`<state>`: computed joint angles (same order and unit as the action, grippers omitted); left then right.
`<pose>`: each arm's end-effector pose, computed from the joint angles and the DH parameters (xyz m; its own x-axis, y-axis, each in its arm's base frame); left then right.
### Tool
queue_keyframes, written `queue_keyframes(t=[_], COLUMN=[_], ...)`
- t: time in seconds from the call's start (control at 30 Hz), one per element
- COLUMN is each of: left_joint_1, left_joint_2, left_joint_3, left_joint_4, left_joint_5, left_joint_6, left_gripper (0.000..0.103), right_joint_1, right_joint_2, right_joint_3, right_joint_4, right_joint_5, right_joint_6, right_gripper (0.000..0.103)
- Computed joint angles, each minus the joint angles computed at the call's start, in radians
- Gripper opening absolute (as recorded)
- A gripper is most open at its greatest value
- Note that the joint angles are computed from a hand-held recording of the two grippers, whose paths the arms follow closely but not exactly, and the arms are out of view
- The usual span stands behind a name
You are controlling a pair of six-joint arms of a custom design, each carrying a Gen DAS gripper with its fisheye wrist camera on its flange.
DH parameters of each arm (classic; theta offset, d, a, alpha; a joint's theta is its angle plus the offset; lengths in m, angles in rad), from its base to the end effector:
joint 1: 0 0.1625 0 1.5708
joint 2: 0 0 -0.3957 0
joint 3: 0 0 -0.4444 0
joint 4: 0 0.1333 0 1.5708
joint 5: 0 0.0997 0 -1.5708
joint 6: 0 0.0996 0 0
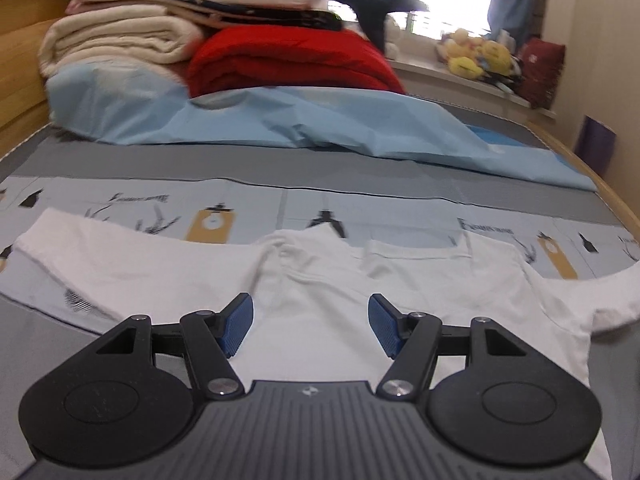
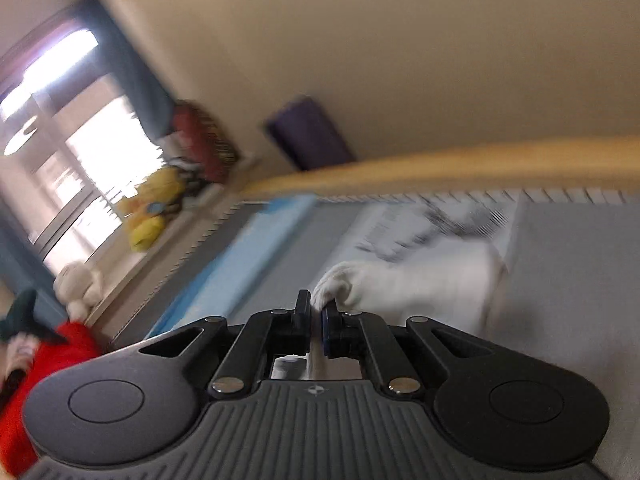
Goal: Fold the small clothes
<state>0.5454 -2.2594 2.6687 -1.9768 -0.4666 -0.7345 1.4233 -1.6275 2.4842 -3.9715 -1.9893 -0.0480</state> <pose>-0.1034 -0.3227 0.2460 -0.7443 -0.0611 -0.6650 0.4798 0.6438 -0.5961 0.0386 -0.3720 0.3190 -0.8433 0.5342 0.0588 -0.0366 0.0522 -0.9980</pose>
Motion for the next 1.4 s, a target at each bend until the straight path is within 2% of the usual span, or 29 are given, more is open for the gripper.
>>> queue_keyframes(t=[0.1, 0.2, 0.27, 0.33, 0.43, 0.47, 0.53, 0.57, 0.6, 0.63, 0.67, 0.7, 0.77, 0.83, 0.87, 0.93, 0.97, 1.03, 1.07, 1.1, 1.13, 1.17, 1.23, 1.33, 1.37, 1.4], left_joint_1=[0.029, 0.066, 0.088, 0.106, 0.133, 0.145, 0.169, 0.189, 0.209, 0.231, 0.259, 0.294, 0.368, 0.443, 0.464, 0.5, 0.518, 0.544, 0.542, 0.531, 0.509, 0.489, 0.432, 0.343, 0.32, 0.315], left_joint_2=[-0.033, -0.052, -0.058, -0.062, -0.059, -0.055, -0.051, -0.041, -0.031, -0.015, 0.001, 0.024, 0.078, 0.133, 0.157, 0.205, 0.221, 0.253, 0.271, 0.283, 0.293, 0.301, 0.277, 0.202, 0.199, 0.205], left_joint_3=[-0.024, -0.054, -0.071, -0.081, -0.092, -0.093, -0.092, -0.093, -0.093, -0.095, -0.098, -0.105, -0.126, -0.152, -0.158, -0.173, -0.176, -0.175, -0.173, -0.17, -0.166, -0.17, -0.157, -0.099, -0.087, -0.086], left_joint_4=[0.068, 0.108, 0.111, 0.088, 0.038, 0.008, -0.05, -0.096, -0.141, -0.185, -0.229, -0.271, -0.322, -0.318, -0.309, -0.266, -0.271, -0.297, -0.305, -0.307, -0.303, -0.29, -0.311, -0.506, -0.556, -0.569], left_joint_5=[0.017, 0.029, 0.027, 0.013, -0.027, -0.047, -0.089, -0.119, -0.147, -0.175, -0.212, -0.254, -0.354, -0.46, -0.47, -0.484, -0.506, -0.548, -0.547, -0.525, -0.492, -0.462, -0.393, -0.219, -0.14, -0.091], left_joint_6=[-0.046, -0.083, -0.093, -0.077, -0.027, -0.005, 0.032, 0.066, 0.098, 0.116, 0.128, 0.141, 0.151, 0.149, 0.139, 0.093, 0.091, 0.111, 0.127, 0.141, 0.16, 0.18, 0.216, 0.271, 0.287, 0.3], left_gripper=[0.07, 0.07, 0.07, 0.07, 0.07, 0.07, 0.07, 0.068, 0.061, 0.056, 0.044, 0.039, 0.039, 0.039, 0.039, 0.039, 0.039, 0.039, 0.039, 0.035, 0.026, 0.005, 0.002, 0.002, 0.002, 0.003], right_joint_1=[0.205, 0.384, 0.468, 0.504, 0.508, 0.516, 0.559, 0.563, 0.555, 0.547, 0.541, 0.553, 0.534, 0.512, 0.496, 0.443, 0.419, 0.389, 0.392, 0.393, 0.382, 0.363, 0.344, 0.345, 0.341, 0.34], right_joint_2=[0.178, 0.35, 0.448, 0.509, 0.569, 0.578, 0.586, 0.563, 0.526, 0.491, 0.459, 0.432, 0.398, 0.375, 0.358, 0.306, 0.273, 0.254, 0.262, 0.286, 0.318, 0.309, 0.302, 0.321, 0.327, 0.336], right_joint_3=[-0.066, -0.108, -0.117, -0.115, -0.089, -0.078, -0.052, -0.025, 0.007, 0.033, 0.06, 0.078, 0.106, 0.123, 0.137, 0.163, 0.173, 0.169, 0.162, 0.148, 0.125, 0.129, 0.126, 0.109, 0.107, 0.103], right_joint_4=[-0.104, -0.094, -0.027, 0.103, 0.347, 0.415, 0.473, 0.493, 0.508, 0.514, 0.508, 0.508, 0.479, 0.457, 0.43, 0.419, 0.422, 0.39, 0.371, 0.344, 0.326, 0.316, 0.31, 0.284, 0.273, 0.266], right_joint_5=[-0.046, -0.002, 0.064, 0.136, 0.219, 0.203, 0.088, 0.056, 0.051, 0.045, 0.022, -0.028, -0.11, -0.174, -0.186, -0.164, -0.135, -0.108, -0.128, -0.155, -0.157, -0.142, -0.134, -0.167, -0.17, -0.177], right_joint_6=[-0.211, -0.345, -0.318, -0.227, -0.113, -0.1, -0.067, -0.033, 0.0, 0.023, 0.039, 0.067, 0.081, 0.124, 0.153, 0.195, 0.196, 0.144, 0.124, 0.115, 0.121, 0.128, 0.145, 0.136, 0.131, 0.13], right_gripper=[0.005, 0.005, 0.006, 0.007, 0.01, 0.01, 0.01, 0.01, 0.012, 0.013, 0.013, 0.013, 0.013, 0.013, 0.013, 0.015, 0.016, 0.016, 0.016, 0.016, 0.016, 0.016, 0.016, 0.016, 0.016, 0.016])
